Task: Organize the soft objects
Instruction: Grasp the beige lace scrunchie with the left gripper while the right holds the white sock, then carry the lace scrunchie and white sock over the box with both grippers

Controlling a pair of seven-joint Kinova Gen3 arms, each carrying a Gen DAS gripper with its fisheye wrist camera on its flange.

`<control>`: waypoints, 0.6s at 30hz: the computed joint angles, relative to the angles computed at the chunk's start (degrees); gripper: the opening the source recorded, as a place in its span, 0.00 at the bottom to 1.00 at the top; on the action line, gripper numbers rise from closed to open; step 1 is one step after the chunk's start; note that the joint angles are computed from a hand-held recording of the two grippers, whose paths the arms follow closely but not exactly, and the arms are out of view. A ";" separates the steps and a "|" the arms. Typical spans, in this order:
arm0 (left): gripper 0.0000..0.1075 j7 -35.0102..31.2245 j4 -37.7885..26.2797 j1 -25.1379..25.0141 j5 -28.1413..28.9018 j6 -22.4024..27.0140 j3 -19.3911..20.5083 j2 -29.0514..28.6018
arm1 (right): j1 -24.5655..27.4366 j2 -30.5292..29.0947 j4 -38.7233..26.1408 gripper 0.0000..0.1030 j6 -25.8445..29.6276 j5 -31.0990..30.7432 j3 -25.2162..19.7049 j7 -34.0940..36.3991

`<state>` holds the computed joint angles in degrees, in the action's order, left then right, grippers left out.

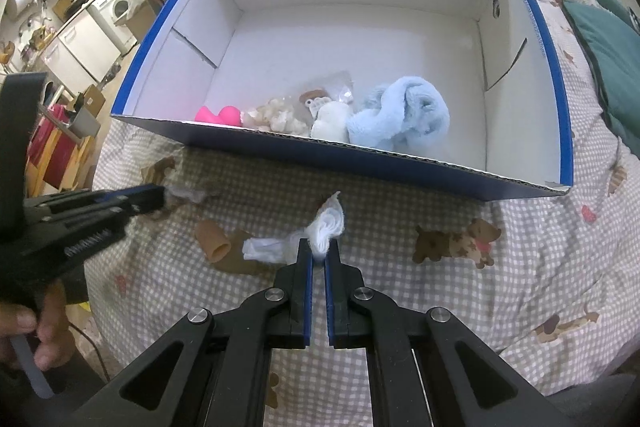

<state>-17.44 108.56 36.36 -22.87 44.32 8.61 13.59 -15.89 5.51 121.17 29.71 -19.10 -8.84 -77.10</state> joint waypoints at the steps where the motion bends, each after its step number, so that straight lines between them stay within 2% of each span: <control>1: 0.07 0.49 0.33 0.05 -0.09 0.15 -0.16 -0.47 | -0.17 -0.07 0.13 0.07 -0.24 0.27 0.01 -0.38; 5: 0.07 3.73 0.88 1.62 -2.05 2.27 0.22 -1.28 | -1.18 -0.17 0.30 0.07 -0.65 2.53 0.10 -3.18; 13: 0.07 7.25 1.90 2.87 -5.73 4.60 2.32 -4.20 | -1.00 -1.49 0.79 0.07 0.03 2.34 0.17 -3.64; 16: 0.07 9.90 2.79 2.89 -6.76 4.79 3.20 -5.97 | -0.54 -2.72 1.13 0.07 0.39 0.75 0.34 -2.35; 18: 0.07 11.11 3.31 2.29 -6.25 4.87 3.88 -7.79 | 0.30 -3.61 1.15 0.07 1.50 -2.57 0.74 0.80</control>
<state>-6.33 111.86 38.66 -29.12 49.18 12.49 5.79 -15.59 1.89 122.31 31.20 -21.66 -8.10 -76.30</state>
